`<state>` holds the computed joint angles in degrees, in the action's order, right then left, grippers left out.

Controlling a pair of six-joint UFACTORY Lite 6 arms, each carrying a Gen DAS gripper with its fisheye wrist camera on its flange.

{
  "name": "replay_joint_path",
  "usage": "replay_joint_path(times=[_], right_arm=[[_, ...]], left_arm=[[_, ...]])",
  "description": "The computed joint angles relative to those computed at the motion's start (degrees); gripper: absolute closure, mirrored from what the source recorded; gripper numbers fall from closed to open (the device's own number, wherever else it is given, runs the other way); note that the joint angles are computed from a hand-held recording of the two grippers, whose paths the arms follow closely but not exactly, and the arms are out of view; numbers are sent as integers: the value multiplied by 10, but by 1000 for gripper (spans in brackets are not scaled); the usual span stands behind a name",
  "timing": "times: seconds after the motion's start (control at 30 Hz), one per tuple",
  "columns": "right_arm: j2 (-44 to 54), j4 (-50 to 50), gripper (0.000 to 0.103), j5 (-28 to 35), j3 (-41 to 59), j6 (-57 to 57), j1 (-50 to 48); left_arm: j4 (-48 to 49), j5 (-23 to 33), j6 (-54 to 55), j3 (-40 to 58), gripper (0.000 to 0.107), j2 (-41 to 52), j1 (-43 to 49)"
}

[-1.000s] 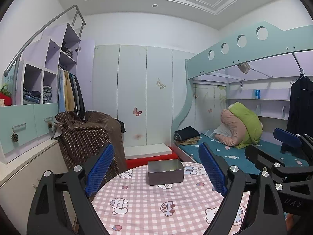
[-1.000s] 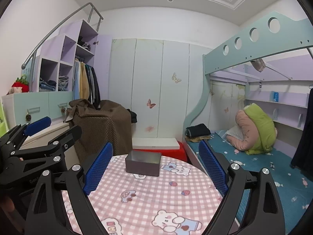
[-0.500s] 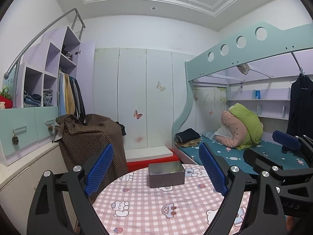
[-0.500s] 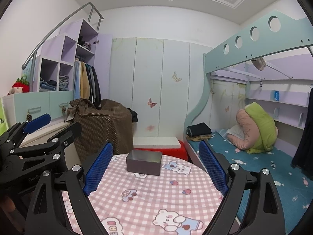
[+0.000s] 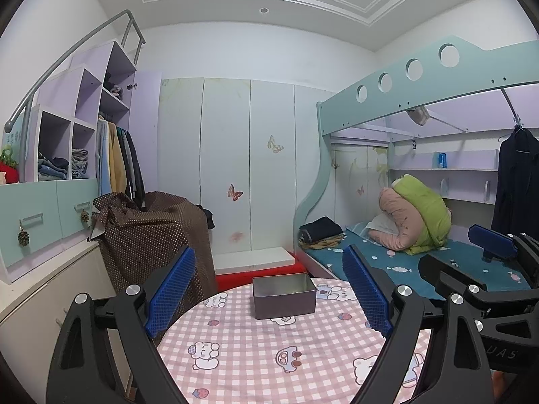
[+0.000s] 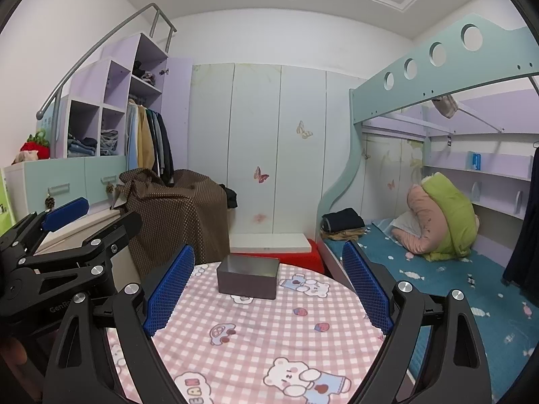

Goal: Organize jewelry

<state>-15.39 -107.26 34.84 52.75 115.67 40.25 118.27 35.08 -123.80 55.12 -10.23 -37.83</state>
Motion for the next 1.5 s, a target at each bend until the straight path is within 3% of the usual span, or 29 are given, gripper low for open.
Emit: replay_joint_path(times=[1.5], right_arm=[[7,-7,16,-5,-1,16,-6]], left_arm=[[4,6,2,-1,21,6,1]])
